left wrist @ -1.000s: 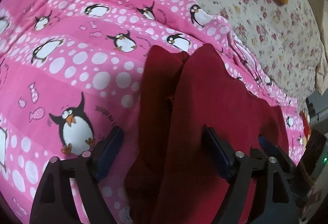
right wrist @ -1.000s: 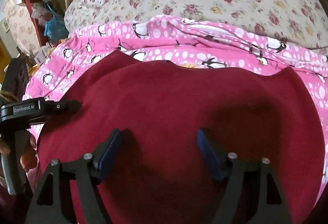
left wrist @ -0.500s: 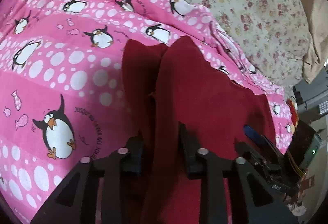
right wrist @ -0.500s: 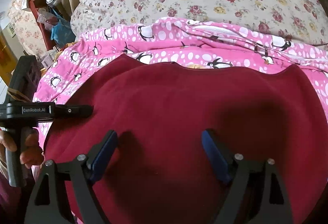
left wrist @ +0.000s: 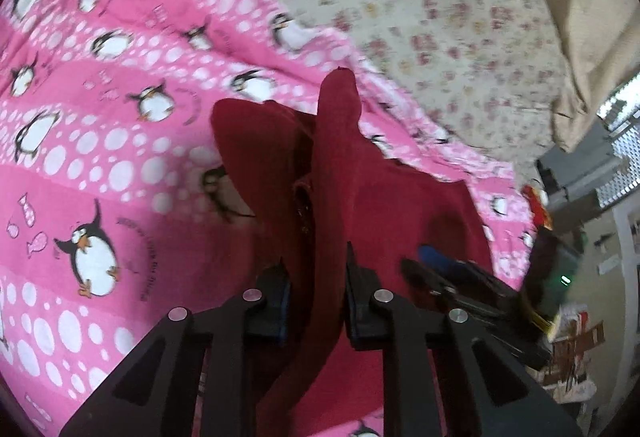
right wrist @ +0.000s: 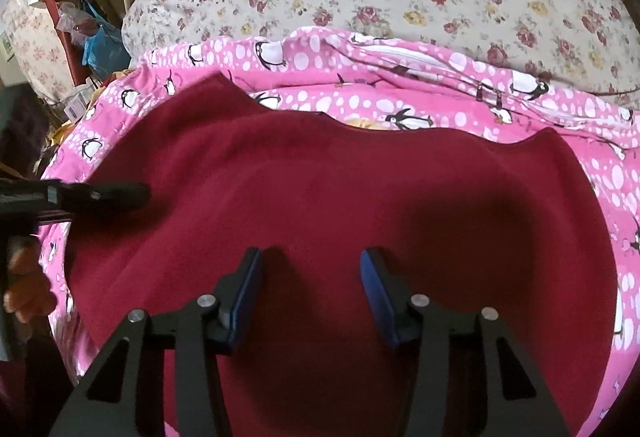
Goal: Fold small clothes
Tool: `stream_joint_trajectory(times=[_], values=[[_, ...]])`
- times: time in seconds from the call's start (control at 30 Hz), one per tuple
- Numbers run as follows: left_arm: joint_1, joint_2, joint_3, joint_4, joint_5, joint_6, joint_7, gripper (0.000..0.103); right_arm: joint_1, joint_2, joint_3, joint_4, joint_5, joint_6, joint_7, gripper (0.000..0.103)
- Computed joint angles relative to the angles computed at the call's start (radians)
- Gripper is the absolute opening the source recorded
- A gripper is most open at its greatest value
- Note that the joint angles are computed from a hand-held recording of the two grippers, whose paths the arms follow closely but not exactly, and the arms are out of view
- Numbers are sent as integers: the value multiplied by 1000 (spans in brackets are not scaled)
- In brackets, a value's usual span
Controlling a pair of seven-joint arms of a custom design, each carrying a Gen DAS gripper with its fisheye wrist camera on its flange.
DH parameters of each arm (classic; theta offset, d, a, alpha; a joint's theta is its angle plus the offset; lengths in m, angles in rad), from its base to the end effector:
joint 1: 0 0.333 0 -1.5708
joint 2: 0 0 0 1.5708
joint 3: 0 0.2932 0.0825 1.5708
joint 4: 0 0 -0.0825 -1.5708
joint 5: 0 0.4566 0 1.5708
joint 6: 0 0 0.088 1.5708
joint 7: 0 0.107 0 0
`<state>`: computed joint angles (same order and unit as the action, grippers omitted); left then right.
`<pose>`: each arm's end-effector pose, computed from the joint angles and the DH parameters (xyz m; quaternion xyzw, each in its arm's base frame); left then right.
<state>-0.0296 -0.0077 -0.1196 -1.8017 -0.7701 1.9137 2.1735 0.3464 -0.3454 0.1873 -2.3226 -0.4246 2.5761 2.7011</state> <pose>0.6338 -0.1456 0.5300 0.4646 -0.8070 0.3349 0.1439 0.4800 0.2960 0.4881 -0.5600 0.7559 -0.1776 0.2889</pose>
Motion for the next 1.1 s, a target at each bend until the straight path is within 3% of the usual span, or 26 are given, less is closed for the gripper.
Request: stream_joint_trajectory(times=[0.27, 0.57, 0.7, 0.8, 0.93, 1.0, 1.07, 1.1], values=[[-12, -33, 3, 8, -71, -41, -3, 0, 4, -55, -37, -71, 111, 104, 33, 52], [-63, -81, -16, -24, -128, -70, -4, 0, -33, -209, -49, -226, 213, 207, 140, 53], [-95, -94, -27, -51, -120, -81, 15, 0, -58, -305, -48, -333, 248, 281, 232, 53], [-114, -84, -33, -64, -114, -101, 15, 0, -73, -350, -51, -410, 277, 392, 296, 53], [-120, -70, -35, -77, -123, -126, 18, 7, -100, -346, -28, -429, 281, 454, 346, 53], [-121, -86, -32, -93, -138, -120, 50, 15, -117, -340, -10, -426, 273, 457, 365, 53], [-119, -91, -20, -95, -184, -157, 68, 31, -115, -344, -8, -426, 269, 452, 373, 53], [-116, -93, -14, -97, -211, -180, 74, 34, -111, -351, -10, -429, 267, 444, 376, 53]])
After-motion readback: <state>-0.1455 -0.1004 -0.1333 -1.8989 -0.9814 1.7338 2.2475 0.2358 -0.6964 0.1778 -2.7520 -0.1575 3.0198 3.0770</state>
